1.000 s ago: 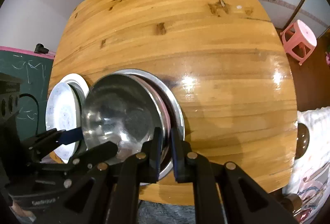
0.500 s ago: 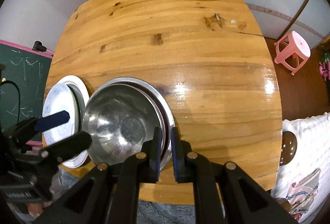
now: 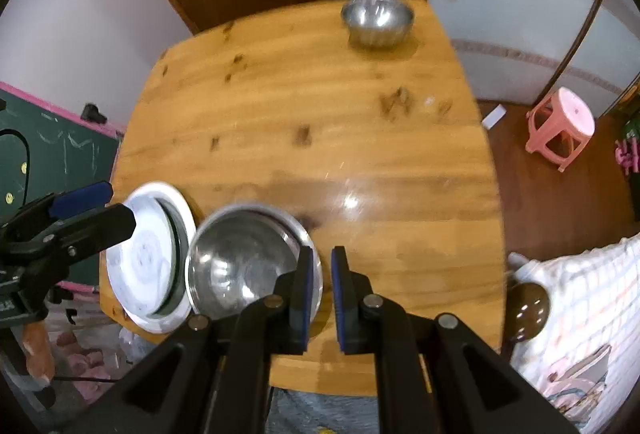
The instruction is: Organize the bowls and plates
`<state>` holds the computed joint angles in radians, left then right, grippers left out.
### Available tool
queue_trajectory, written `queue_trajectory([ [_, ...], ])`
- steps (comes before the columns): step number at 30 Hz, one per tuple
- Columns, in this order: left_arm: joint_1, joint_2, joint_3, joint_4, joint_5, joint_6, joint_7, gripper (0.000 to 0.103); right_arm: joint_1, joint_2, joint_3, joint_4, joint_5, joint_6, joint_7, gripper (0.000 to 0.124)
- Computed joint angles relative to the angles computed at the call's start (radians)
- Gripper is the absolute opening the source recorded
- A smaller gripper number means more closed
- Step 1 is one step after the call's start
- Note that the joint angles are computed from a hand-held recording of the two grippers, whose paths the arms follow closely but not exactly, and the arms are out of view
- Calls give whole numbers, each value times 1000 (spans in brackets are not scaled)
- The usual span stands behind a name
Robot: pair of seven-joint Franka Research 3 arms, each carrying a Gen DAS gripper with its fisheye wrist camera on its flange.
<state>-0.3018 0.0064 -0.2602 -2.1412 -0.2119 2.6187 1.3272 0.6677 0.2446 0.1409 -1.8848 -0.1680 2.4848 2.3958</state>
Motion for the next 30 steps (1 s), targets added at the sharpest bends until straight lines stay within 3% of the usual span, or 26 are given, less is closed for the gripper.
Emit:
queue_trajectory([
  [11,-5,68,-6,239,199,-76,-66,76,-58,-151,-8,37,-187,-64,40,10],
  [17,-14,158,-4,414,300,-110,-107,77,-107,-185,-2,77,-281,-82,86,36],
  [30,-67,499,40,941,451,-243,-142,78,-179,-96,-42,268,-281,-160,60,36],
])
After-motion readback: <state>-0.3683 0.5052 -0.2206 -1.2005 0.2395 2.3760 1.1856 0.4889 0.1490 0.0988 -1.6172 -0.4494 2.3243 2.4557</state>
